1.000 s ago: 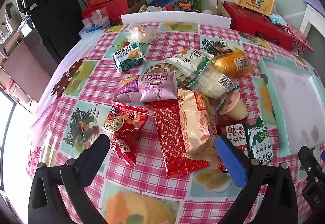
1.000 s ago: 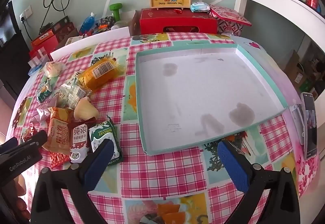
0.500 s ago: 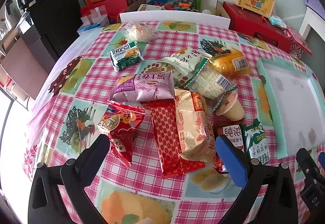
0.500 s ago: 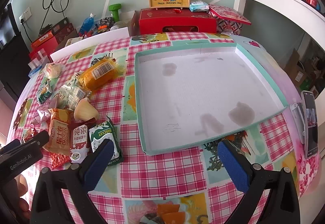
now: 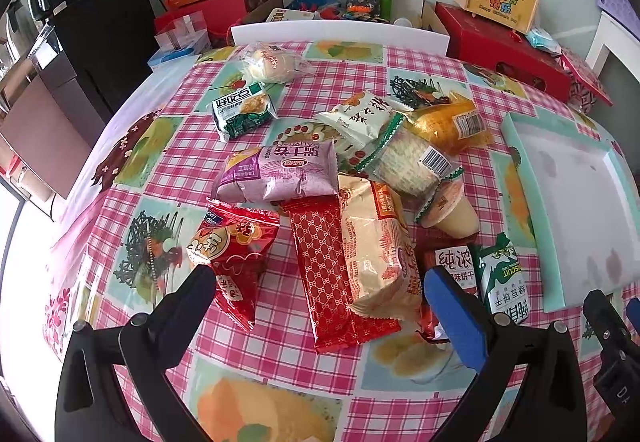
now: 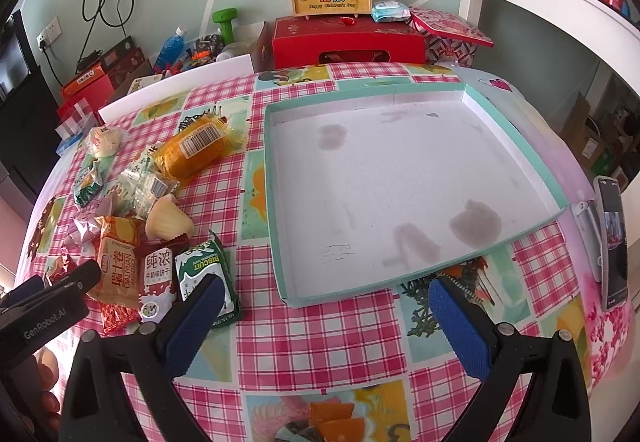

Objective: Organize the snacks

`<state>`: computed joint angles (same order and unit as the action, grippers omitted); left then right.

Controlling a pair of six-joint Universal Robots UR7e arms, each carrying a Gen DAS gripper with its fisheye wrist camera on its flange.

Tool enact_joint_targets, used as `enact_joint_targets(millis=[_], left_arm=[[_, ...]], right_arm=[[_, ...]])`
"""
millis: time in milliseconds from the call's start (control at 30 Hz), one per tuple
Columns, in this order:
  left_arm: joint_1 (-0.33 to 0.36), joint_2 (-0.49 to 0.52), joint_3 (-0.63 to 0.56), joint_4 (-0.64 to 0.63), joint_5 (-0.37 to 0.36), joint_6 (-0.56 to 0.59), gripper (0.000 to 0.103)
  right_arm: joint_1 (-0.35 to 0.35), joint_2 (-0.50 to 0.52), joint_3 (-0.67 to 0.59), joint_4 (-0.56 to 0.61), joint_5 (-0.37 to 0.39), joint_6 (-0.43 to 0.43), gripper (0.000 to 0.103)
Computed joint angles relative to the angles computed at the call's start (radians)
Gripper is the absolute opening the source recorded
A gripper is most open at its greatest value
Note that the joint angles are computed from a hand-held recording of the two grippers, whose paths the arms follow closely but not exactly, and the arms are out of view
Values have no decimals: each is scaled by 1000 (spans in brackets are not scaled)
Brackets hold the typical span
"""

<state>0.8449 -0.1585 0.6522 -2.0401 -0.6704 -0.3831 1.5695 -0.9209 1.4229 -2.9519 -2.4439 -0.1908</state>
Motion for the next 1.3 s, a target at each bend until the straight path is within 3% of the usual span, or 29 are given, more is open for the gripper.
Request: enact_joint_targets(millis=[1300], left_arm=[[5,-4,-14,29,-20,-50,103]], right_arm=[[-1,-4,1,5,0,4,103]])
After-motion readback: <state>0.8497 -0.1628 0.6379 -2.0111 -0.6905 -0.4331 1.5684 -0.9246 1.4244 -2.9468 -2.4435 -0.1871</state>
